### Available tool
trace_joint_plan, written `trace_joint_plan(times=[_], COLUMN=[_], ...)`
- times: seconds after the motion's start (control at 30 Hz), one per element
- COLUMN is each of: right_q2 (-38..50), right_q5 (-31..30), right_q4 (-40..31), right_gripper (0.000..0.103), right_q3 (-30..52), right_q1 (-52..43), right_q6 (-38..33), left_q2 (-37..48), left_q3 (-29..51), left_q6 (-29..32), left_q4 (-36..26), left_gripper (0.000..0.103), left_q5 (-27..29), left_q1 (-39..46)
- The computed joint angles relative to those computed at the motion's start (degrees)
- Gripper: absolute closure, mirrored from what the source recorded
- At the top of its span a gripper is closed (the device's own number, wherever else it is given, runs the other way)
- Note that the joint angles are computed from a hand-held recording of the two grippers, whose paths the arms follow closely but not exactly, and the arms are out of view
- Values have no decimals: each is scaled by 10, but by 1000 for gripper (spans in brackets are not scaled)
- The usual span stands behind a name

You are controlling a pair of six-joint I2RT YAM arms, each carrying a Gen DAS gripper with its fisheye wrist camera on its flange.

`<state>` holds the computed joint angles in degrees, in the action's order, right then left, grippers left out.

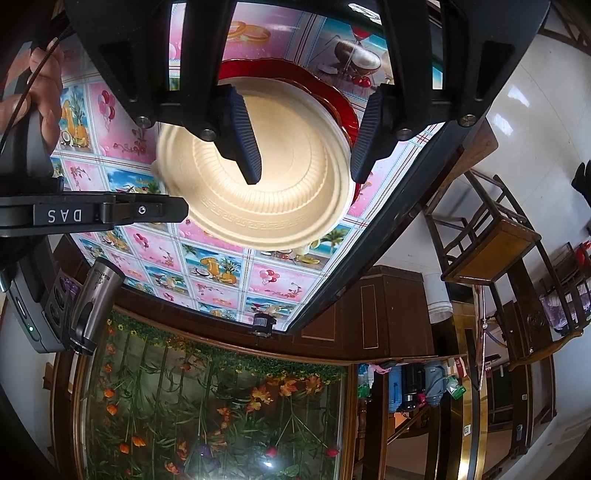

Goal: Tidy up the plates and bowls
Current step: 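Carry the beige plate with the left gripper and lower it onto the stack, then open the left gripper to release the beige plate and withdraw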

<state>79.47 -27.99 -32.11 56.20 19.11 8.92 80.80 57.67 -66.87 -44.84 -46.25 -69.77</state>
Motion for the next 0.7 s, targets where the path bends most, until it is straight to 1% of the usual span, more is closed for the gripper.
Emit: trace_joint_plan(times=[0.2, 0.27, 0.33, 0.7], right_q2=[-15, -20, -25, -49], right_q5=[-2, -3, -4, -32], right_q4=[-8, -11, -13, -27], right_gripper=[72, 72, 72, 72], right_q3=[-4, -5, -7, -16], right_q1=[-1, -4, -6, -44], right_q6=[-2, -2, -3, -14], left_q2=[1, 0, -1, -5], left_q3=[7, 10, 13, 24], left_q6=[-8, -13, -20, -31], left_q4=[-13, -19, -27, -45], left_gripper=[54, 49, 48, 48], left_q5=[-6, -10, -16, -30], left_q1=[-6, -10, -15, -29])
